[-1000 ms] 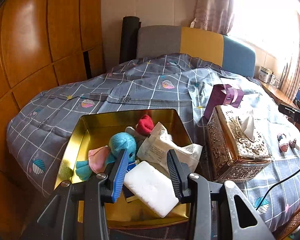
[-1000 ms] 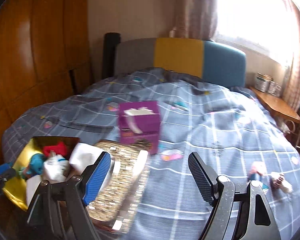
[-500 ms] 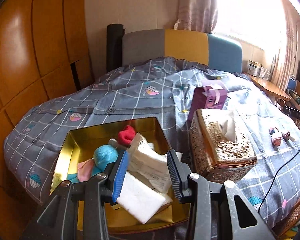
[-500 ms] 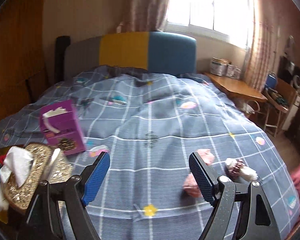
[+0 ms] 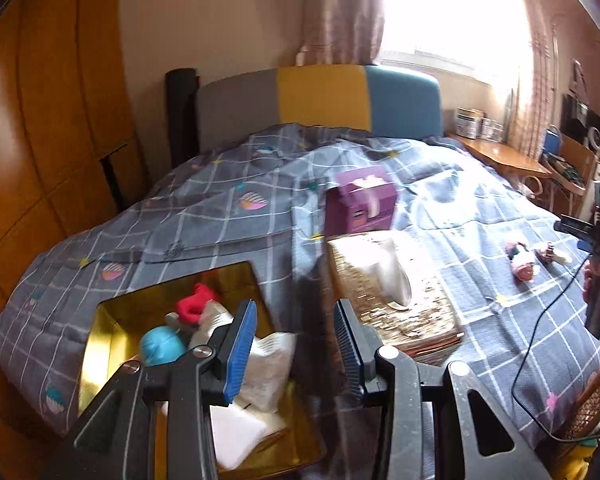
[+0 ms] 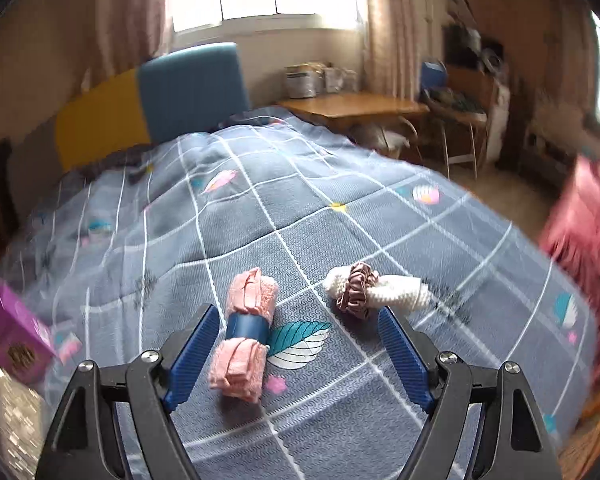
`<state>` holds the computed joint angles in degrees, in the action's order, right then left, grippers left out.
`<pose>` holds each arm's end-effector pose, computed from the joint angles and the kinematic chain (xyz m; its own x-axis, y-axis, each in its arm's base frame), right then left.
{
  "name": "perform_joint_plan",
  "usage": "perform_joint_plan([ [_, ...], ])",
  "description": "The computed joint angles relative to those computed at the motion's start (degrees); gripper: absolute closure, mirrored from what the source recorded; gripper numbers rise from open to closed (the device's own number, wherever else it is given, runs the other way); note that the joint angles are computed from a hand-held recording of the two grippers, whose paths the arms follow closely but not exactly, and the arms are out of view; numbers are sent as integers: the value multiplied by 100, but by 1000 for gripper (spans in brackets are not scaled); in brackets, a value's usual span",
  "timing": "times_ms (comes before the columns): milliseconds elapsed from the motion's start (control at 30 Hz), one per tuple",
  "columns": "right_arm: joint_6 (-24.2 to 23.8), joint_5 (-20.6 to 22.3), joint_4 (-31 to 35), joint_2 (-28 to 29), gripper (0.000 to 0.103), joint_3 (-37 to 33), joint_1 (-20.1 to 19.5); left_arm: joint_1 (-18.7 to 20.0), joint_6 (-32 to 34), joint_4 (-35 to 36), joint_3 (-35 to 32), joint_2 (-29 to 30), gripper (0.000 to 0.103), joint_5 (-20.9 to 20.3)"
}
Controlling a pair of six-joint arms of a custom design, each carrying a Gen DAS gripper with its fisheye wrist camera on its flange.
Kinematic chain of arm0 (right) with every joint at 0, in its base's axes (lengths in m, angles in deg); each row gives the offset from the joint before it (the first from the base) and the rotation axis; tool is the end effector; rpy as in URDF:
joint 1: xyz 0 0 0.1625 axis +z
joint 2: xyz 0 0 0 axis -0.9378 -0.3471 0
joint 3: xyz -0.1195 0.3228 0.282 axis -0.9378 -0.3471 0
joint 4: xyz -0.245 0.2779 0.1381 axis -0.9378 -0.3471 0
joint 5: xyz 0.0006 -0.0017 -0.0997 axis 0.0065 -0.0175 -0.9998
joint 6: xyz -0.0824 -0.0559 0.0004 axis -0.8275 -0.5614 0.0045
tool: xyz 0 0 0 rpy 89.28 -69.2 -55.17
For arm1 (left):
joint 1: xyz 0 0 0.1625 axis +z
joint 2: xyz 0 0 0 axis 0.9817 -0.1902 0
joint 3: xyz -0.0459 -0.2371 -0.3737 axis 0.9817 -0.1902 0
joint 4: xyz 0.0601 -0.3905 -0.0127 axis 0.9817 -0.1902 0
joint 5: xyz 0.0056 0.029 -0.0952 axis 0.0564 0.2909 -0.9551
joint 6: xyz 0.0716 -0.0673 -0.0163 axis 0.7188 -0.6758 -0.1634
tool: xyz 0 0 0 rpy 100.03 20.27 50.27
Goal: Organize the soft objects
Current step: 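Close the left gripper on the pink towel roll with blue band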
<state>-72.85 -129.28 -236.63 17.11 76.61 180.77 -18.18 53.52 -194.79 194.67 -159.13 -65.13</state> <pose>0.2788 -0.5740 0.0184 -0.7654 0.3227 0.5568 -0.2857 0.6049 -0.7433 0.0418 -0.3729 0.4176 -0.6499 -0.1432 -0.7464 0.5328 0.6145 -0.5819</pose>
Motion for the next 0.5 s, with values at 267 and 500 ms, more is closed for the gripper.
perform_joint_plan([
  [267,1417,451,242,-444,20,549,-262,-365,50,267,-213,549,63,-700],
  [500,2353,1001,373,-757,20,984,-532,-219,-676,1193,-909,1671,63,-1759],
])
